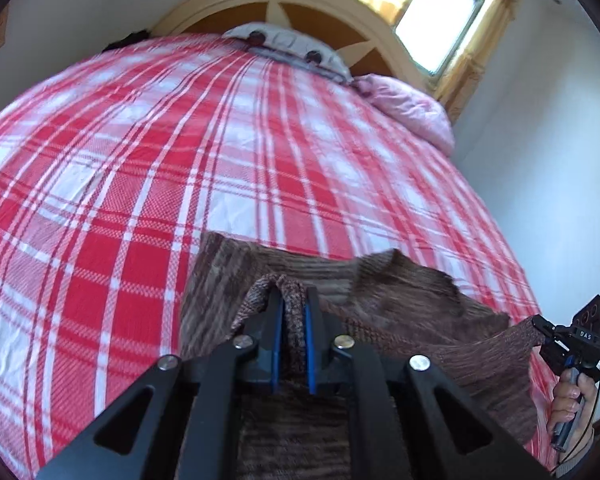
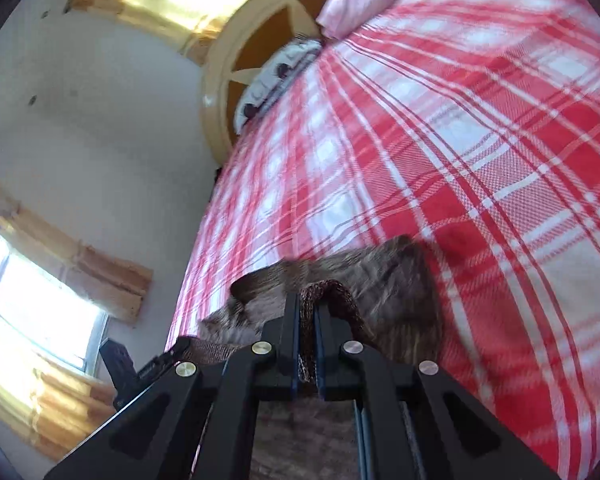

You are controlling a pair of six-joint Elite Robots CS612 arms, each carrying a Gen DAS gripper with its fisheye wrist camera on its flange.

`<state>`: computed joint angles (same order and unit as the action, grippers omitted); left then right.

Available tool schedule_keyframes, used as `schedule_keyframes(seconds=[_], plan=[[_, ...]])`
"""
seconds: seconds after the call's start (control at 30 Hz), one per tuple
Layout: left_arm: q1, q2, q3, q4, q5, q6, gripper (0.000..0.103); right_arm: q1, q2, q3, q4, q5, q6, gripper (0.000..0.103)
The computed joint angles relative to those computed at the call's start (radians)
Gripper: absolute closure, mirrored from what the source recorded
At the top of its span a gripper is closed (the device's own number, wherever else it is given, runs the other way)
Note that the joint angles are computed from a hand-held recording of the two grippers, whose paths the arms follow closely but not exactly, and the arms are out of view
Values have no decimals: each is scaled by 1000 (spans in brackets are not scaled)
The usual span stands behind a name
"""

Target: Fold small clothes

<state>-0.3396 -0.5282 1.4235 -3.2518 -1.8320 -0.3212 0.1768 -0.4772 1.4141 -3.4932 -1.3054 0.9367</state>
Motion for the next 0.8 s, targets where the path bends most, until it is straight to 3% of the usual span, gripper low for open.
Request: schedule_keyframes(seconds=[0.07, 0.1, 0.13, 0.17, 0.2, 0.23, 0.27, 0.33, 0.37, 0.47, 0.53, 0.67, 0.77, 0.8], plan=[[1, 11, -23, 24, 14, -16, 89, -9, 15, -26, 20, -7, 8, 94], [1, 13, -29, 30, 23, -31, 88, -5, 10, -25, 41, -43, -13, 80], [3, 12, -31, 45, 17, -40, 82, -1, 5, -22, 48, -66, -30, 46], [6, 10, -30, 57, 7, -37, 69, 5, -2, -14, 43, -88, -52, 29], [6, 4, -20, 58, 20, -33, 58, 10, -6, -6, 31, -104, -72, 18], [2, -5, -2, 47, 58, -29, 34, 18, -17, 5, 34, -115, -120, 18], [-2, -13, 21, 12, 99, -22, 23, 24, -25, 13, 45, -127, -156, 18], [-5, -23, 60, -61, 143, -14, 22, 47, -47, 34, 63, -175, -253, 18], [-7, -32, 79, -74, 158, -6, 22, 58, -55, 42, 72, -160, -303, 18], [-11, -58, 139, -125, 170, 26, 22, 73, -66, 53, 111, -36, -380, 18], [-21, -74, 167, -122, 180, 96, 21, 80, -68, 47, 171, 25, -417, 18], [-73, -80, 148, 15, 291, 333, 14, 83, -41, -43, 386, 97, -439, 18], [-107, -44, 97, -23, 433, 421, 14, 89, -13, -127, 450, 1, -420, 18], [-115, -29, 75, -43, 491, 441, 14, 91, -10, -138, 427, -42, -416, 18]])
